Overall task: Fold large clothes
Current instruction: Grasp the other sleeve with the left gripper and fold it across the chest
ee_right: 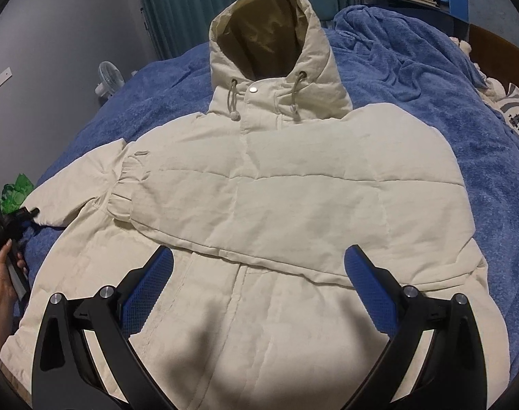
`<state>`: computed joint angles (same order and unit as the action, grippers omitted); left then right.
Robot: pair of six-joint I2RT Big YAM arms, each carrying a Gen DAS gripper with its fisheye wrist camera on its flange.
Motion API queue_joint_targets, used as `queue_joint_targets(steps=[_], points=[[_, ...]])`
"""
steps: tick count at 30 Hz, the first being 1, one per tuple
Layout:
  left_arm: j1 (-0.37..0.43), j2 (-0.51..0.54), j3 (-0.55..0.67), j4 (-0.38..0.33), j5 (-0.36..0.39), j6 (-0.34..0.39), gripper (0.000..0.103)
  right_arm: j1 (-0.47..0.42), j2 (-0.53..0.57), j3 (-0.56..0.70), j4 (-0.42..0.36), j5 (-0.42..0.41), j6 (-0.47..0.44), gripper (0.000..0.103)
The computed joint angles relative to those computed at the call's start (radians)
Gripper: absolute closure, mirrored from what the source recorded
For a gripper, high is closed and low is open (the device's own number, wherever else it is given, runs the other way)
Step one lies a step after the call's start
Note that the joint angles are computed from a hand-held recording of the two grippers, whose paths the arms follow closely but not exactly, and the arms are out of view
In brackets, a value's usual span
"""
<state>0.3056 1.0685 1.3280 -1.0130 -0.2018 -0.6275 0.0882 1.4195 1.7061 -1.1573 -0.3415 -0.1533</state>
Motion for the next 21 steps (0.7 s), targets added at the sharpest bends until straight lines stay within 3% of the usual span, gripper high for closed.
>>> queue_joint_targets(steps=[3, 7, 13, 21], points=[[-0.063, 0.009, 0.072, 0.013, -0.110, 0.058, 0.093, 0.002, -0.006, -0.003, 0.005, -0.008, 0.001, 0.006], [-0.170, 0.016, 0.172, 0.053, -0.156, 0.106, 0.097, -0.002, -0.006, 0.004, 0.003, -0.022, 0.014, 0.006], [-0.405, 0.070, 0.305, 0.124, -0.258, 0.266, 0.098, -0.014, -0.008, 0.019, 0.008, -0.037, 0.027, 0.006], [-0.646, 0.208, 0.441, 0.084, -0.200, 0.433, 0.098, -0.027, 0.012, 0.043, -0.002, -0.032, 0.045, 0.006]])
